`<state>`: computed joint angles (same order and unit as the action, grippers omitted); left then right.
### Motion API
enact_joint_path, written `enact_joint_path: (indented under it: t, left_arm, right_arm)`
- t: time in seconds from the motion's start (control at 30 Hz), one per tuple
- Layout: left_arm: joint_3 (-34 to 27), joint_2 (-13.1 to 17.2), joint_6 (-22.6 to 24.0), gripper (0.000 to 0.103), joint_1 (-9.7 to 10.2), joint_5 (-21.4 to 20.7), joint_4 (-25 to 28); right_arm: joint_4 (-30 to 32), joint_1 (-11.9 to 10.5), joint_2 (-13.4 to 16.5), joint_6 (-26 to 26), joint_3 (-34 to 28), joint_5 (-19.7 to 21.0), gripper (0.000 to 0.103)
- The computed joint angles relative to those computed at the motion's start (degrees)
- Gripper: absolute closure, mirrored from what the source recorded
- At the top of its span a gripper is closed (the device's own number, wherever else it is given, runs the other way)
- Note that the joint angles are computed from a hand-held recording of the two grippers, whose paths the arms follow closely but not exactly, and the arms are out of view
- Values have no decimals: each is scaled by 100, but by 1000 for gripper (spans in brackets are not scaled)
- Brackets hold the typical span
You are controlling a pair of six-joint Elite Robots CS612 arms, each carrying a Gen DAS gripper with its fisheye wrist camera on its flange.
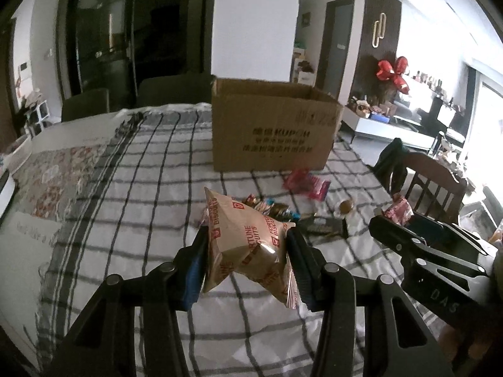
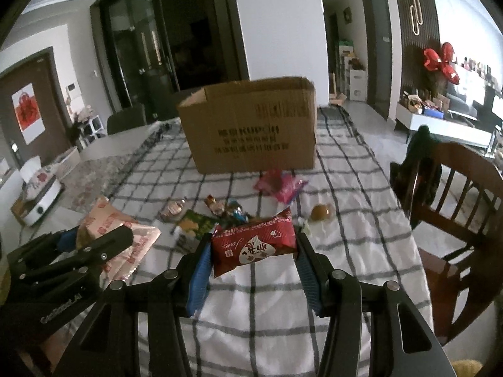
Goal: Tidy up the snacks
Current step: 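Lift both held snacks and carry them over the cardboard box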
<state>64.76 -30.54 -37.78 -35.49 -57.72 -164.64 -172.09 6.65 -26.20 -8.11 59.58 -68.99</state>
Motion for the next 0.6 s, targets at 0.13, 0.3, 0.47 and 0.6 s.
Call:
enact_joint_path:
  t: [0.13, 0.3, 0.47, 0.6]
  left_arm:
    - [-165, 32, 279, 55, 33, -19, -137]
    - [-447, 111, 587, 55, 94, -58, -276]
    - [-790, 206, 923, 56, 161, -12, -293]
    - [-1140, 328, 1199, 56, 220, 102, -292]
  right_arm:
    - [-30, -7, -5, 8, -132, 95, 51]
    - [-36, -6, 56, 17, -396, 128, 51]
    - [154, -18, 232, 162, -897, 263, 51]
    - [336, -20, 418, 307, -1381, 357, 51]
